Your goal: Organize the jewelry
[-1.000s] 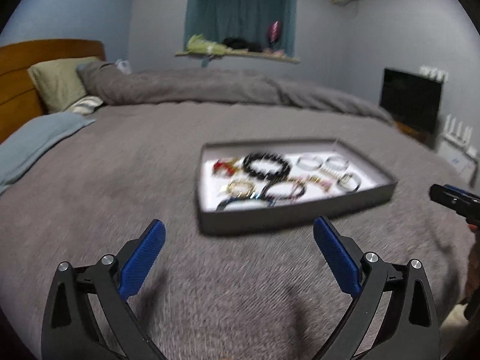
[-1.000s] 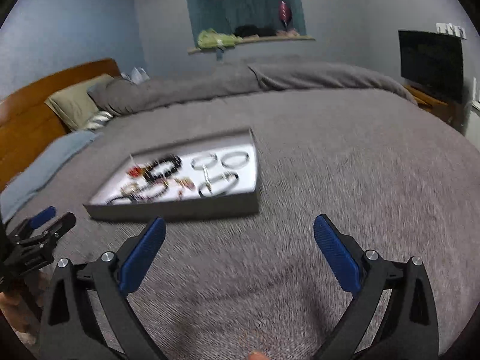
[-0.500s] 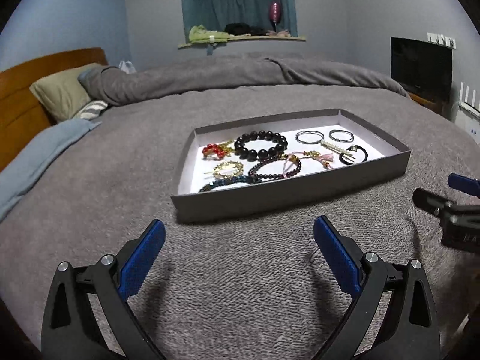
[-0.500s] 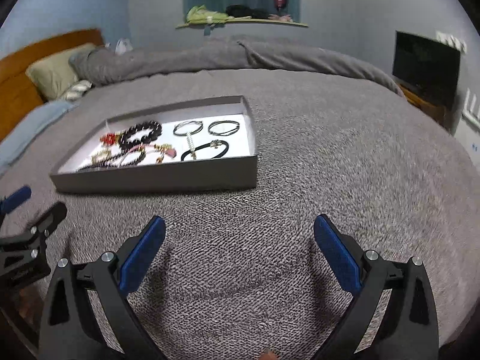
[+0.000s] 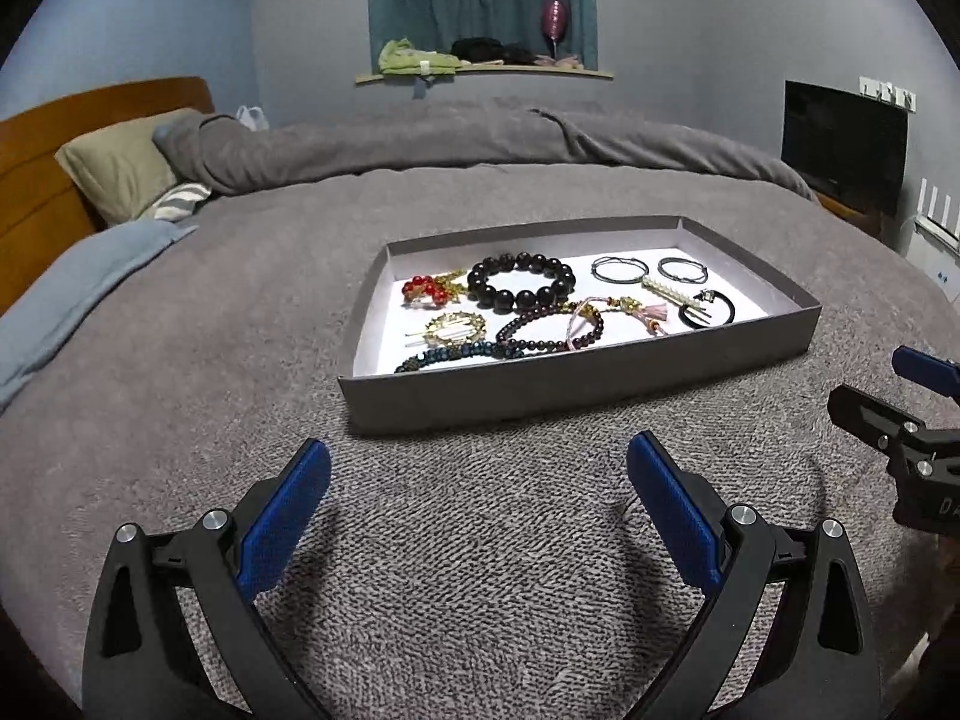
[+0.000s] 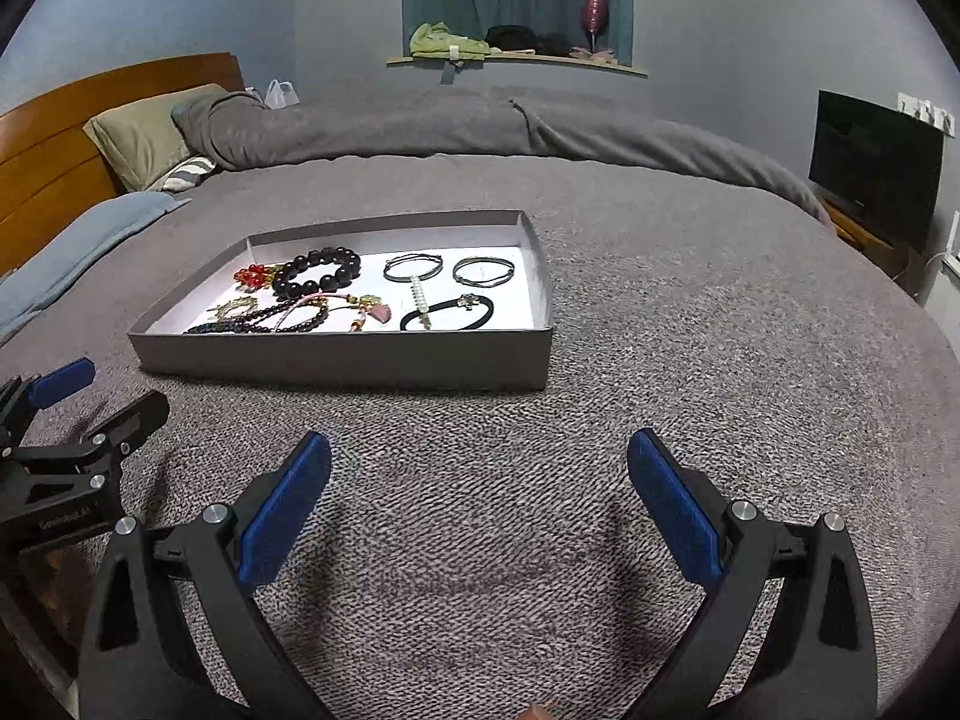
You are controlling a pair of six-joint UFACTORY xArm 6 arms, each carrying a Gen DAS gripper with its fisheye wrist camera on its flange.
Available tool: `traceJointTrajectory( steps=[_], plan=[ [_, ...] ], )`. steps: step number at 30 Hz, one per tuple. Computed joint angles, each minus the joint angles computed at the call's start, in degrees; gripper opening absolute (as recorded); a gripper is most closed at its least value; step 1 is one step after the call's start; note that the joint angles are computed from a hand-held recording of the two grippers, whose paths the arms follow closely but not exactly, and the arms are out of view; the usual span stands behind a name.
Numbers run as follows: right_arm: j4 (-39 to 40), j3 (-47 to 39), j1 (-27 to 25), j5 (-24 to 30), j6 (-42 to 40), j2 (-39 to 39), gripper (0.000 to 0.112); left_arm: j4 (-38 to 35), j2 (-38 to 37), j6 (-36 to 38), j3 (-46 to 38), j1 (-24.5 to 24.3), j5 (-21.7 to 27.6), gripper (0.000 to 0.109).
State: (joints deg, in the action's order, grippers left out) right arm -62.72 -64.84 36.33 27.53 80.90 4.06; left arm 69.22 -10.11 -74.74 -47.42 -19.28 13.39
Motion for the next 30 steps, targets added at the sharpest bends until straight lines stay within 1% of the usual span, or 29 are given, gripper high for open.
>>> traceJointTrajectory(
  steps=[2,5,15,20,24,30],
  plan=[
    [-1.0,-0.1,0.4,0.8,0.6,-0.1,0.098,-0.9,-0.2,0.7,0.3,0.2,-0.6,0.098],
    [-2.3,-0.3,0.7,1.7,1.4,-0.1,0.098,0.2,-0.4,-0.2,0.3,0.2,-0.5,0.098],
    [-0.3,0.1,-0.2,-0.4,0.4,-0.2,0.098,-1.0,-0.5,0.9,0.4,0.3,-0.7,0.098],
    [-1.1,-0.2,0.2,0.3,0.6,0.1,0.098,-0.9,-0.3,0.8,0.3,0.2,-0.6,0.098],
    [-1.0,-0.2,0.1,0.0,0.7,0.2,0.098,-2.0,-0.1,1.7,0.3,0.2,-0.9,0.098],
    [-0.8,-0.2,0.1,0.0,0.5,0.2,0.098,-1.7,-0.1,1.6,0.3,0.2,-0.8,0.098]
  ],
)
